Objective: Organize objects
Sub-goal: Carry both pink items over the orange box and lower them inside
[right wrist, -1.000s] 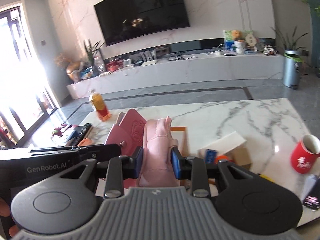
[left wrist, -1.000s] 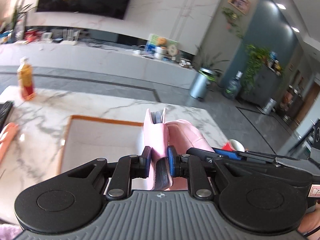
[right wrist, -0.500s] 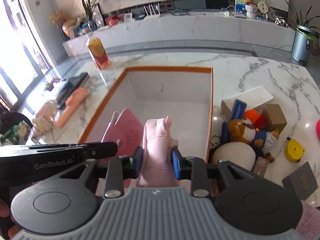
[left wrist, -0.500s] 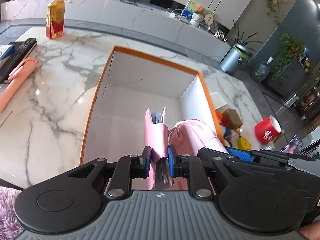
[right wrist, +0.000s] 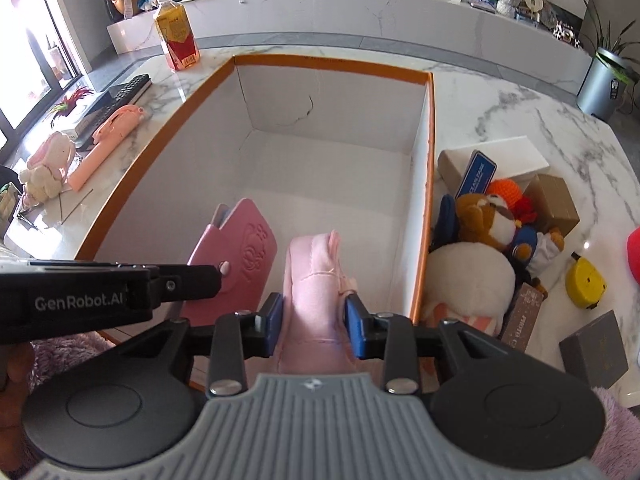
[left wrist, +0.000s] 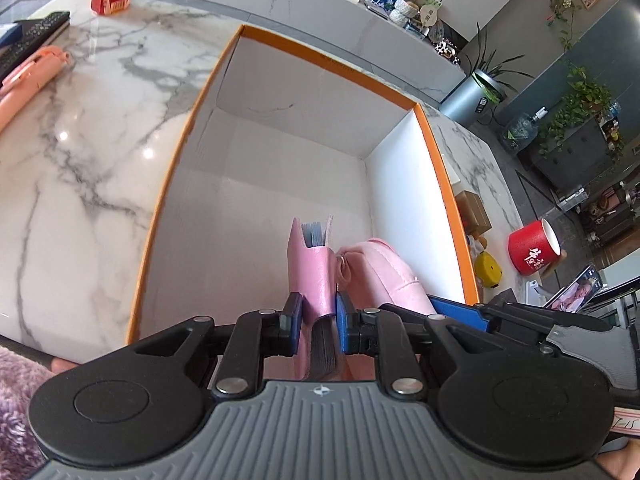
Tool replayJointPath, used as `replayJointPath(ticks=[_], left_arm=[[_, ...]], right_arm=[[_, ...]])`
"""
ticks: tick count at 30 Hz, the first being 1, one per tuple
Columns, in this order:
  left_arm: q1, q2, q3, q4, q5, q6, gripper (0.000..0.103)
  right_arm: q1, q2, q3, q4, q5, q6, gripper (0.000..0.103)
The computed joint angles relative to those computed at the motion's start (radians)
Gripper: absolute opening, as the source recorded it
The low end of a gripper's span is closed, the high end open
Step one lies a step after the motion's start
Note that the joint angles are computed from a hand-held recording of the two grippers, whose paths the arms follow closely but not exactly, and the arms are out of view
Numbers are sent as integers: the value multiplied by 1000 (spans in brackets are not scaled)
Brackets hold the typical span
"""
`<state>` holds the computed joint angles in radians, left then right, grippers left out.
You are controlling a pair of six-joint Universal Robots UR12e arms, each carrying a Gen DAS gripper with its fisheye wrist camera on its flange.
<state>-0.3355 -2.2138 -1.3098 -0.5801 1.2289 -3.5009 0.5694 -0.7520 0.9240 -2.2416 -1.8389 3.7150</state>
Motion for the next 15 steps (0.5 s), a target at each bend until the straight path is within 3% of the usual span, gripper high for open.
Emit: replayJointPath(ticks=[7, 11, 15], left_arm=[[7, -14, 8, -15, -53, -20, 21], [4, -25, 18, -26, -63, -12, 21], [-1, -34, 28, -25, -78, 1, 21]], right_arm=[[-1, -9, 5, 14, -1, 4, 38], [-9, -30, 34, -10, 36, 16, 43], [-14, -49, 58, -26, 61, 25, 41]])
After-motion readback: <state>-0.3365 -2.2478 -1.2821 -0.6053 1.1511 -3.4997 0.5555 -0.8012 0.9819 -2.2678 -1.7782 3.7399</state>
